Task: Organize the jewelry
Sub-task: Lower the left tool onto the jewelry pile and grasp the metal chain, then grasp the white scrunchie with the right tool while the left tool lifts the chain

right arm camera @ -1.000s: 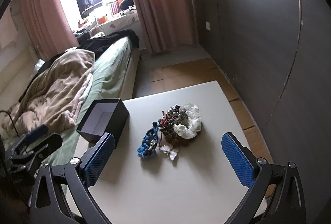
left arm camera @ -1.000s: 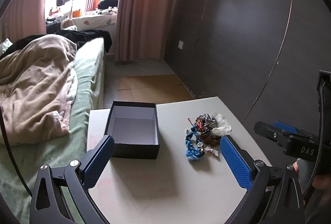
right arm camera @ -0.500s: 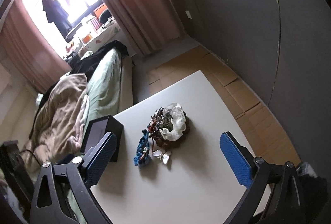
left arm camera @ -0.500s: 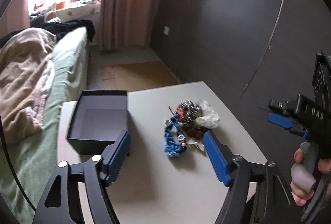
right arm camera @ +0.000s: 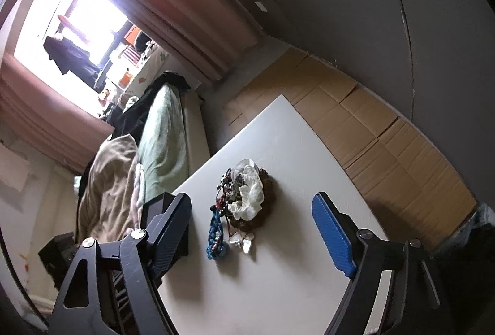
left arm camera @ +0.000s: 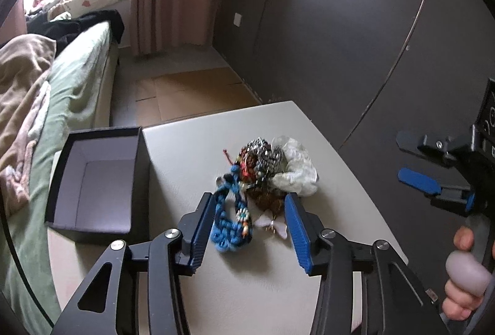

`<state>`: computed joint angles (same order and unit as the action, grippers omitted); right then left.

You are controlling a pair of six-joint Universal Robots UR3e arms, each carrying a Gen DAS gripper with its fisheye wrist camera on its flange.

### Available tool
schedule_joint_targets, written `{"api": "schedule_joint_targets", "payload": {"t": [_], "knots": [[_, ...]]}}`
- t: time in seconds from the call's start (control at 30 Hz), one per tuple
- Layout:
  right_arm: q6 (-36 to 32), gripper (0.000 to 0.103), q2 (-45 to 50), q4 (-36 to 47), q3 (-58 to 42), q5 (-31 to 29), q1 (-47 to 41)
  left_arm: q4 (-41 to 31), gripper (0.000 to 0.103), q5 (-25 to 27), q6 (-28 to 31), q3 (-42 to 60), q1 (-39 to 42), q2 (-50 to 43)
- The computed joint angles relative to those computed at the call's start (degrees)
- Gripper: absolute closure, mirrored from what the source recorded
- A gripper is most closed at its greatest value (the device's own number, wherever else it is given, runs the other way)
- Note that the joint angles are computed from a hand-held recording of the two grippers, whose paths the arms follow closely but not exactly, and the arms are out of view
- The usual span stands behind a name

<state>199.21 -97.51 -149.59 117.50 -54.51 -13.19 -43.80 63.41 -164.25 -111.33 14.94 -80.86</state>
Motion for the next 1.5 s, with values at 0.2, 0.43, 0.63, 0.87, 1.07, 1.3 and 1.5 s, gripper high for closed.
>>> {"api": "schedule_joint_targets", "payload": {"t": [0.2, 0.43, 0.63, 0.87, 1.07, 1.3, 1.5], "knots": [[0.49, 0.023, 2.47, -0.12, -0.88, 3.23, -2.02, -0.92, 0.063, 1.1, -3.01, 8.98, -3.46, -8.5], [1.15, 0.032, 6.91, 1.57, -2.7, 5.79, -3.01, -4.82, 0.067, 1.95, -7.31, 19.32, -6.07, -18.47], [2.17, 0.033, 10.84, 1.93, -4.24, 7.76, -3.26, -8.6, 0.07, 1.89, -11.53, 27.34, -7.6, -25.79], [3.11, 0.034, 11.74, 1.7, -3.79, 9.82, -3.98, -8.48, 0.071, 5.09, -14.31, 31.15, -9.81, -30.62], [1.93, 0.034, 13.36, 2.66, -5.25, 10.33, -2.95, -7.82, 0.084, 6.08, -15.3, 31.99, -9.87, -32.18], [2.49, 0.035, 16.34, 2.32, -7.48, 9.4, -0.59, -9.27, 0.089, 5.4, -13.73, 30.72, -8.83, -29.59], [1.75, 0.048, 19.55, 3.09, -10.3, 8.49, 1.76, -10.0, 0.089, 3.86, -12.09, 29.06, -7.29, -24.73]]}}
